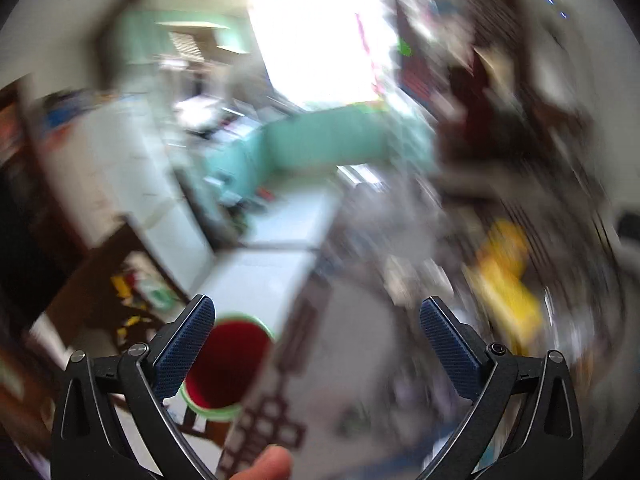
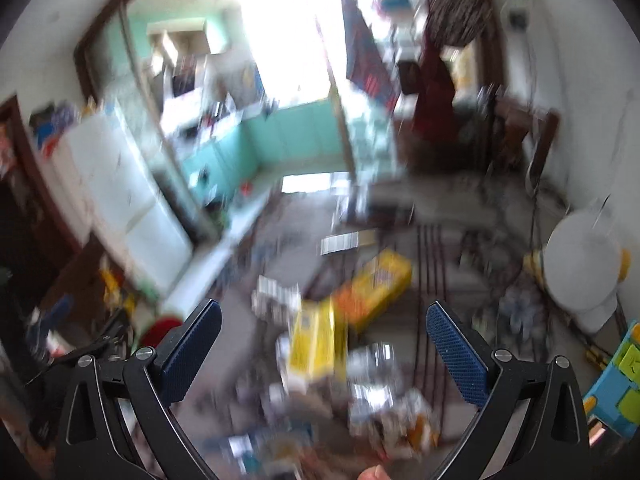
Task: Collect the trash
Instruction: 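Grasp the crumpled foil with the left gripper while the right gripper reaches for the blue-white wrapper, then lift the foil with the left gripper while the right gripper grasps the blue-white wrapper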
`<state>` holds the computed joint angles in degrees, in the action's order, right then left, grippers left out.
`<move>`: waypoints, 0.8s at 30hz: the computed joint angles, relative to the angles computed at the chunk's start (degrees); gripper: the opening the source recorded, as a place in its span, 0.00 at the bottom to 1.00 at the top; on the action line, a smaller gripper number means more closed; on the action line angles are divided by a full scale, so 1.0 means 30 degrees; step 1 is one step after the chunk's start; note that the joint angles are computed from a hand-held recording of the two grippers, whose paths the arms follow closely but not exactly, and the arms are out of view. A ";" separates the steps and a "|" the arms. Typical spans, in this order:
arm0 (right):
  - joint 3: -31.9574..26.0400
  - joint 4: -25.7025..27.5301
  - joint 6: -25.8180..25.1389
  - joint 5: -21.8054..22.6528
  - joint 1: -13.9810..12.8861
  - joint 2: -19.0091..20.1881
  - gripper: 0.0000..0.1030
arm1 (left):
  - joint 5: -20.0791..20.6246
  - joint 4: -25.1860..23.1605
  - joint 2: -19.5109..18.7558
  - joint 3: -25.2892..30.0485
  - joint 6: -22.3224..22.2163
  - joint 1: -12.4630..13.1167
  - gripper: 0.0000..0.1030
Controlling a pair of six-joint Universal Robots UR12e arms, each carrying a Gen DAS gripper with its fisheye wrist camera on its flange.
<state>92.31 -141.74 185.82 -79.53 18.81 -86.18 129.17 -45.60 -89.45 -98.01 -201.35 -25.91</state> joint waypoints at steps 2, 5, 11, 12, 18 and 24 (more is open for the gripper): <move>0.0457 0.0640 -0.0798 -0.0842 0.0108 -0.0234 1.00 | -0.1723 -0.0711 0.0218 -0.0378 0.0267 0.0018 1.00; 0.1102 0.1916 -0.0645 -0.0800 -0.0253 -0.0619 1.00 | -0.5489 -0.1464 0.0483 -0.0814 0.1102 0.0381 1.00; 0.1617 0.4260 0.0267 0.0140 -0.1137 -0.0769 1.00 | -1.1066 -0.3499 -0.0050 -0.1025 0.0365 0.1128 0.94; 0.1704 0.4319 0.0321 0.0295 -0.1192 -0.0813 1.00 | -1.1701 -0.3687 -0.0159 -0.1020 0.0214 0.1264 0.84; 0.1651 0.4975 -0.0409 0.1620 -0.0931 -0.0660 1.00 | -1.4916 -0.2763 0.0032 -0.1745 -0.0355 0.2257 0.44; 0.1287 0.5131 -0.2707 0.3691 -0.0157 -0.0229 0.99 | -1.4582 -0.2133 0.0411 -0.2009 0.0039 0.2758 0.41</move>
<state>96.17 -126.35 177.70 -68.46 18.34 -86.87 85.43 -52.00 -88.22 -104.04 -201.23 -17.64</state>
